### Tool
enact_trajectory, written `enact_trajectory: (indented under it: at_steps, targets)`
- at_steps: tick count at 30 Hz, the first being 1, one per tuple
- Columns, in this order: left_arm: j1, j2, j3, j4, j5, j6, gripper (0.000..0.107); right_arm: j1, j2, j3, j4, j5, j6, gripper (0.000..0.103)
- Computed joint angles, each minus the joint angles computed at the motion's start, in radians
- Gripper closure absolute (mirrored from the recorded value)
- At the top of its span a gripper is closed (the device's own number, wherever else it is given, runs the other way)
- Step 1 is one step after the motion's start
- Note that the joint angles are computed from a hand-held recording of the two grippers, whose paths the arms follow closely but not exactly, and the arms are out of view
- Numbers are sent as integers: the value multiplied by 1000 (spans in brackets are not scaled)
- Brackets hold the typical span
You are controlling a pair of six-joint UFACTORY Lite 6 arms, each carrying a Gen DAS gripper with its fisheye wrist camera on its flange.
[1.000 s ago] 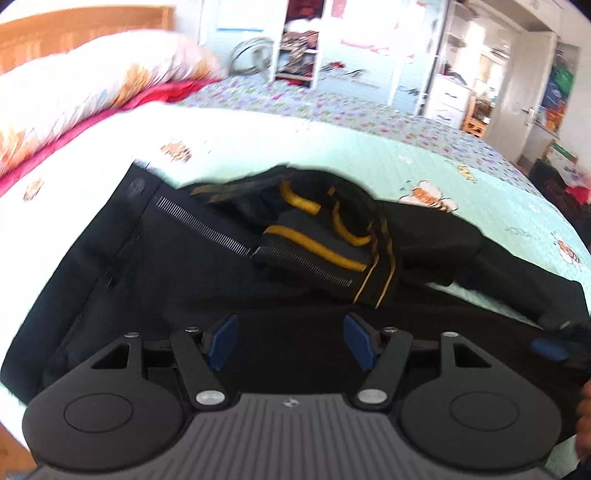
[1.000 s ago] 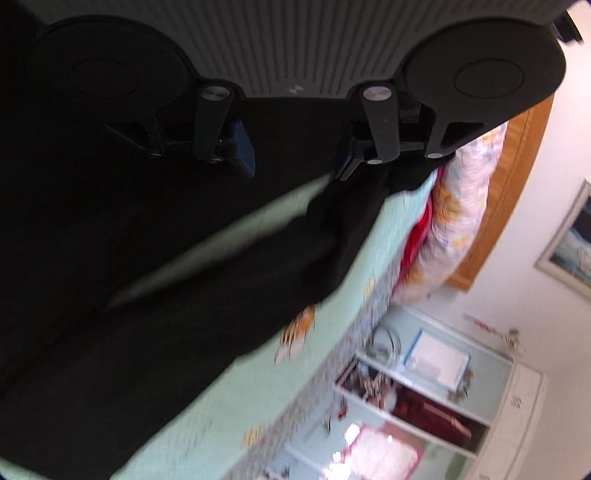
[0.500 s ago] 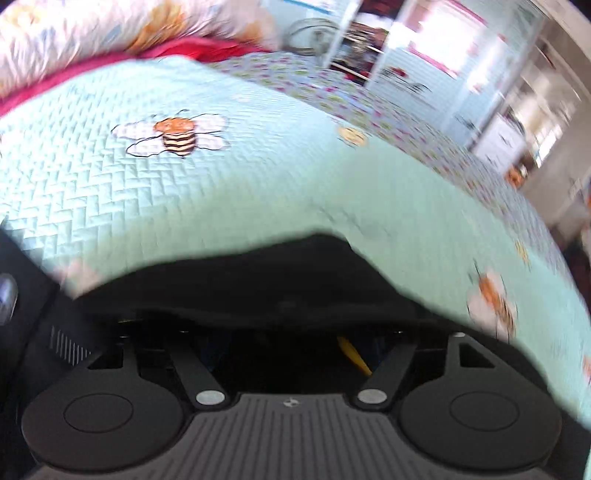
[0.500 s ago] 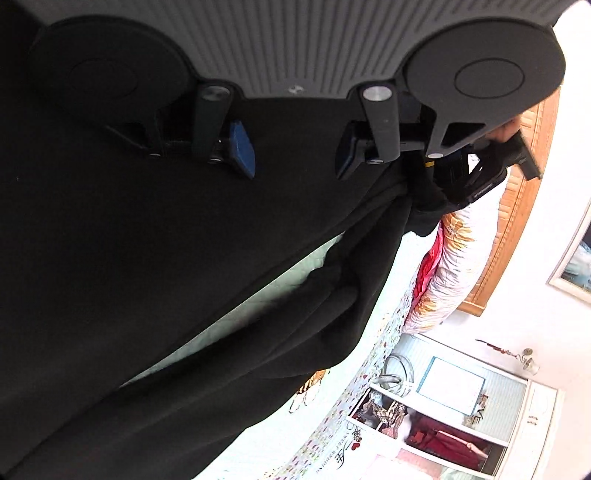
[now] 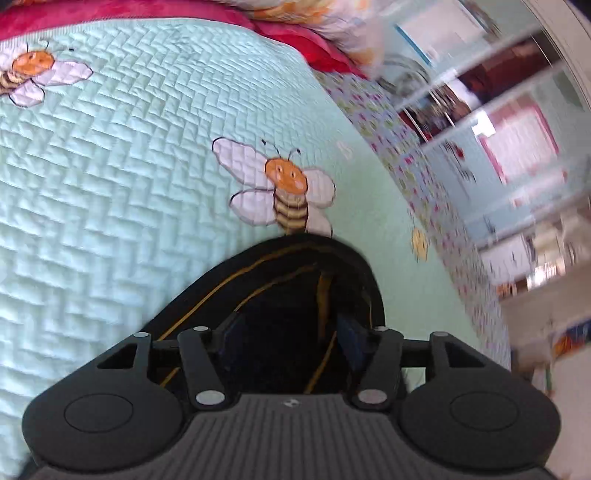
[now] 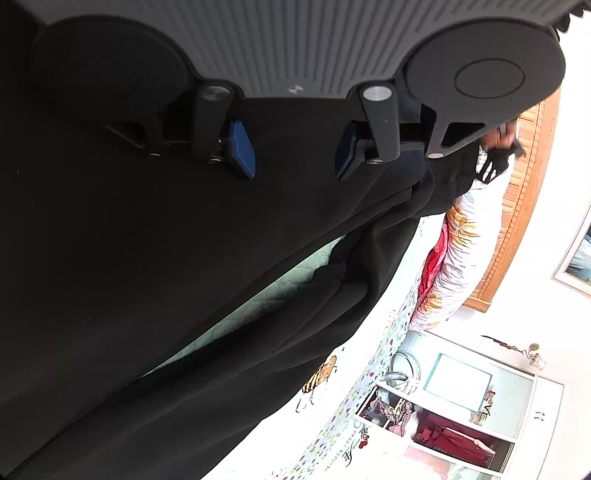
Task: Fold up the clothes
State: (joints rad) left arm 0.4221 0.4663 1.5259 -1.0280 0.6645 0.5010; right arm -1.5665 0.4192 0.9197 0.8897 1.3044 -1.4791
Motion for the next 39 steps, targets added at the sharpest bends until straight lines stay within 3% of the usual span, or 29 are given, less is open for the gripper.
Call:
enact_trajectory:
  at_steps: [3, 7, 11, 14, 19, 25, 28, 29, 31, 33, 37, 39]
  targets:
    - [95, -231, -265, -76, 20, 194, 49, -3, -31, -5, -10, 3, 43, 51]
    - [130, -528, -515, -59, 48, 338, 39, -25, -106, -45, -24, 35, 54, 51]
    - [1, -670, -614, 184, -100, 199, 38, -58, -191, -90, -55, 97, 43, 46]
    - [-27, -637, -608, 304, -147, 95, 38, -105, -227, -89, -90, 152, 41, 46]
    - [-42, -533, -551, 364, -181, 16, 38, -172, -215, -55, -130, 179, 31, 43]
    - [-162, -353, -474, 738, -319, -344, 38, -160, -186, -57, -146, 116, 45, 43]
    - [-234, -336, -521, 1052, -420, -604, 35, -132, -186, -78, -141, 77, 51, 43]
    - [-251, -374, -555, 1156, -436, -687, 42, -123, -184, -83, -140, 66, 53, 43]
    - [-301, -483, -613, 1366, -395, -856, 55, -116, -186, -93, -138, 58, 51, 43]
    - [-402, -639, -679, 1571, -306, -1039, 56, -114, -192, -103, -138, 58, 47, 43]
    - [-696, -947, -759, 1638, -133, -1143, 36, -130, -227, -126, -144, 106, 30, 43]
    - [-906, -1016, -749, 1700, -9, -1266, 34, -152, -248, -134, -155, 148, 17, 43]
